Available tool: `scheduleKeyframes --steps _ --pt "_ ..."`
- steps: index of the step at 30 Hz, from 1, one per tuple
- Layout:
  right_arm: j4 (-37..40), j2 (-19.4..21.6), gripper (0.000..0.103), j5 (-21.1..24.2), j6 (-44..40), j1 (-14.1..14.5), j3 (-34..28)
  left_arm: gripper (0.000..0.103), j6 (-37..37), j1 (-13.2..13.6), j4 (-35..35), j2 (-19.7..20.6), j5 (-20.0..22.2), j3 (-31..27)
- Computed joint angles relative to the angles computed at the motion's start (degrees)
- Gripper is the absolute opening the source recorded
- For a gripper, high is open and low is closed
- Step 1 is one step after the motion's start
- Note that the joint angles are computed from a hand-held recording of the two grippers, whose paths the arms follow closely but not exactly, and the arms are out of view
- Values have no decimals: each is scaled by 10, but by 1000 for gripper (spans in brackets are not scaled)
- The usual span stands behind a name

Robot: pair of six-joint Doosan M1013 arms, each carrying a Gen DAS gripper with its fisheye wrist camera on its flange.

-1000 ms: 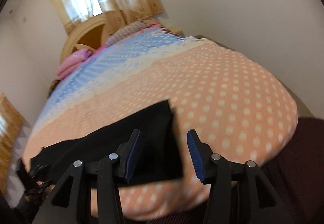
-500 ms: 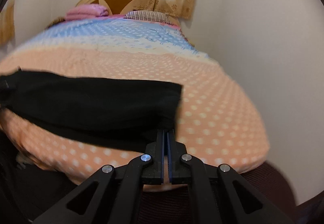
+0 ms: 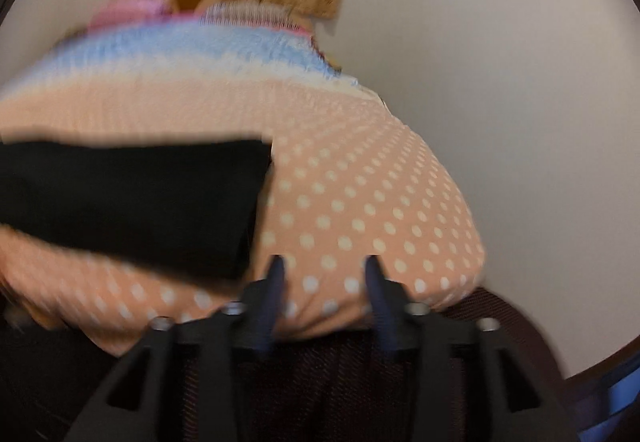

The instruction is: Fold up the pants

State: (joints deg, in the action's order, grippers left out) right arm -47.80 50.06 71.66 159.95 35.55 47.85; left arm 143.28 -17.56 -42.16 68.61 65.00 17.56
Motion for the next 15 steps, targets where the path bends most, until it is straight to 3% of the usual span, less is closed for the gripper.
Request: scheduleKeyframes --steps 5,9,10,12,15 --pt "43 -13 48 -123 63 -26 7 94 -6 3 -13 -3 -4 5" --pt "95 9 48 -153 73 -48 -28 94 1 10 -38 -23 -32 45" --pt "113 17 37 -148 72 -53 -40 94 -4 11 -34 -20 -30 40" --pt "135 31 2 -140 51 -58 -63 94 -15 15 -30 -10 -17 25" --pt "115 44 2 -113 45 -55 -92 94 -13 18 -38 -9 -11 23"
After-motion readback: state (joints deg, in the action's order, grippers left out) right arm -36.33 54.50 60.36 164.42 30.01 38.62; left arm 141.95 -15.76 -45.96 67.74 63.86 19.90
